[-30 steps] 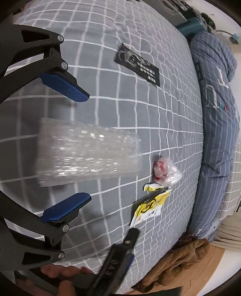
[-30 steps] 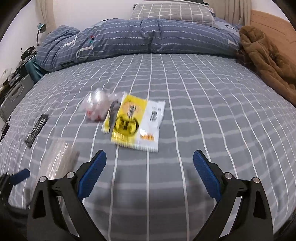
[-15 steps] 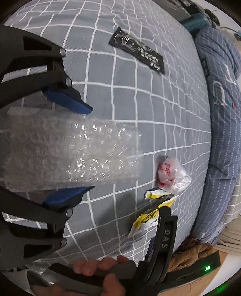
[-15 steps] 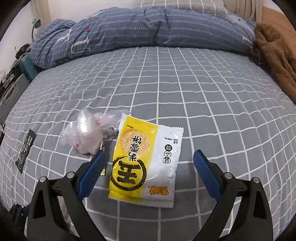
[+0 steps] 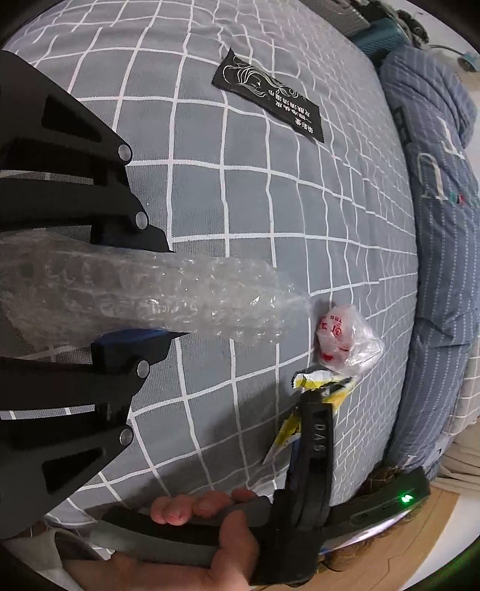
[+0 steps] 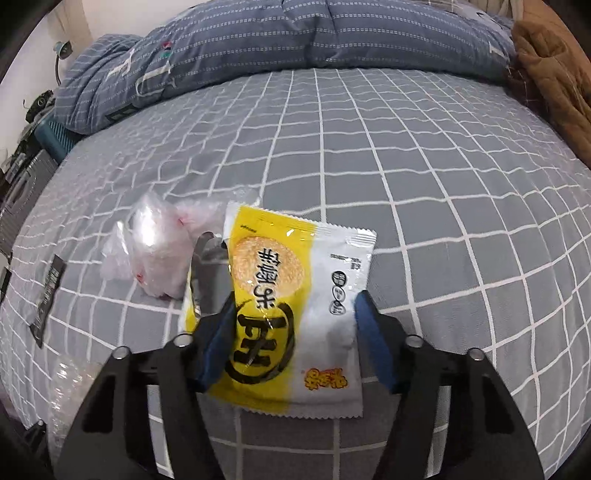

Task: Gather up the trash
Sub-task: 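Grasp the bubble wrap with the left tool while the right tool grasps the yellow packet, then carry the bubble wrap and yellow packet down over the black bin with both tools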

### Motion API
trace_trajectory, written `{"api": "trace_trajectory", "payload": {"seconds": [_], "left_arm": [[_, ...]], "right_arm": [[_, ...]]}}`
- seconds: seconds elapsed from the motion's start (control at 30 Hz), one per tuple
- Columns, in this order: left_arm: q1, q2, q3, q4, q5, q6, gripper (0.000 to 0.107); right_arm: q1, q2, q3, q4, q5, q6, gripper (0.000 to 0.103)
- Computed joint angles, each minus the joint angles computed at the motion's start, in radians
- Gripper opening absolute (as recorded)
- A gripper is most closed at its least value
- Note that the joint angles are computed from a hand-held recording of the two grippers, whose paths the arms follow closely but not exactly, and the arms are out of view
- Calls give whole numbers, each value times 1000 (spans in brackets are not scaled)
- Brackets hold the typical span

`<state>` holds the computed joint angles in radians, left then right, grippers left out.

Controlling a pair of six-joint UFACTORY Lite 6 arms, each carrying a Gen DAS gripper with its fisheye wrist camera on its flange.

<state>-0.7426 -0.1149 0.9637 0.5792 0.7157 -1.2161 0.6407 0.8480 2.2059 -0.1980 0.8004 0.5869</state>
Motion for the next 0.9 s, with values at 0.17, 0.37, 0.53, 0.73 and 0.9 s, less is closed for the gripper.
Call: {"api": "trace_trajectory", "payload": {"seconds": [0.17, 0.37, 0.53, 0.73, 0.9], "left_arm": [[-6, -15, -10, 5, -2, -14, 27], [-29, -14, -2, 28, 22, -43, 25], [-32, -28, 4, 31, 32, -47, 24], [-57, -72, -4, 26, 65, -60, 24], [-109, -126, -8, 47, 131, -99, 24]], "right_arm": [[-4, -20, -41, 2, -26, -17, 37], [0, -45, -80, -6, -51, -33, 27], [15, -168, -248, -58, -127, 23, 26], [76, -330, -437, -210, -163, 167, 26], [136, -461, -572, -328, -151, 294, 26]]}}
